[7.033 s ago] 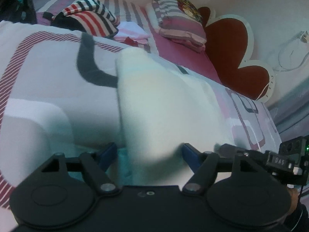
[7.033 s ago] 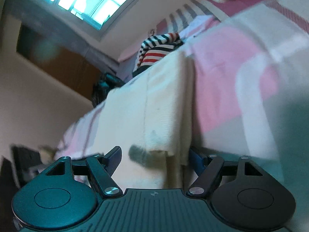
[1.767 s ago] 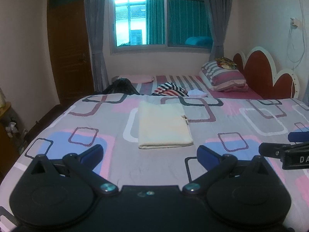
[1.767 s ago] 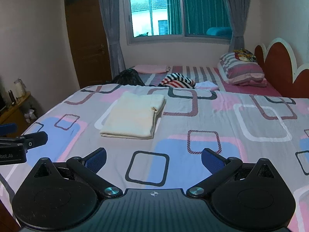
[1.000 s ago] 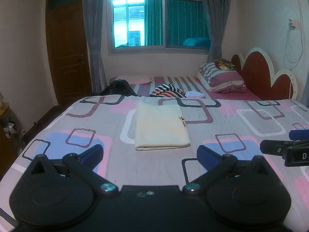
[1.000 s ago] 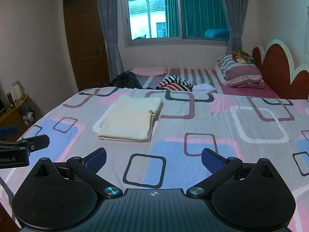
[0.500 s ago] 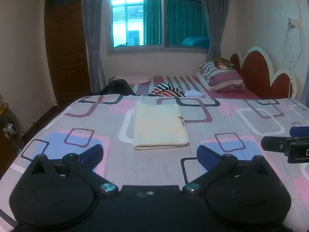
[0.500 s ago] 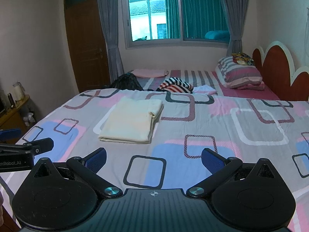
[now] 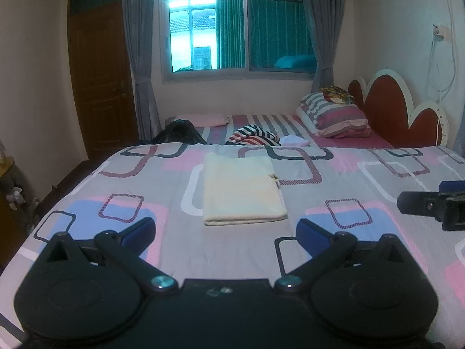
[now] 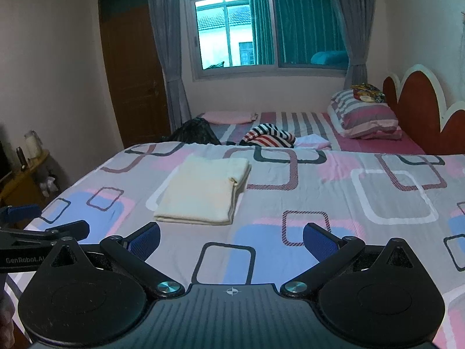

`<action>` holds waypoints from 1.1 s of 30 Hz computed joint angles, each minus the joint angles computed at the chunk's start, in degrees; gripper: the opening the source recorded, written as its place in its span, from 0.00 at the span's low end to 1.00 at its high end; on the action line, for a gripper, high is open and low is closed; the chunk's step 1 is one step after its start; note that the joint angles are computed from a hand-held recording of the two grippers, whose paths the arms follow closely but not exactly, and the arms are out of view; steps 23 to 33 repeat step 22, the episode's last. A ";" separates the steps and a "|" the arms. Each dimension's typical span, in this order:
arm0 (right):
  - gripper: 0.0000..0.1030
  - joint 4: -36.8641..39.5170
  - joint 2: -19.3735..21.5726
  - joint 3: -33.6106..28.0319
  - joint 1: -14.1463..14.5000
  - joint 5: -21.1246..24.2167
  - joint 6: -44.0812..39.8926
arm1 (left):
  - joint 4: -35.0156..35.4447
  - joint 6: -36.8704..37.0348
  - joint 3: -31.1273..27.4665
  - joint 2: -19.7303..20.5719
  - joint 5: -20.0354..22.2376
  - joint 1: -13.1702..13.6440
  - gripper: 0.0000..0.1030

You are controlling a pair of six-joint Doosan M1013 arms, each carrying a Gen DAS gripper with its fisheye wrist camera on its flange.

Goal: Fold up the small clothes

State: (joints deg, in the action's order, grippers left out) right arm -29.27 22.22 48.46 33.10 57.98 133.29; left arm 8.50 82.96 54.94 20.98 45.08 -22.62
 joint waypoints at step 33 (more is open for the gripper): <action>1.00 6.20 -0.82 1.18 -1.53 -1.87 -2.15 | 1.34 -1.33 0.47 0.64 -0.27 0.02 1.00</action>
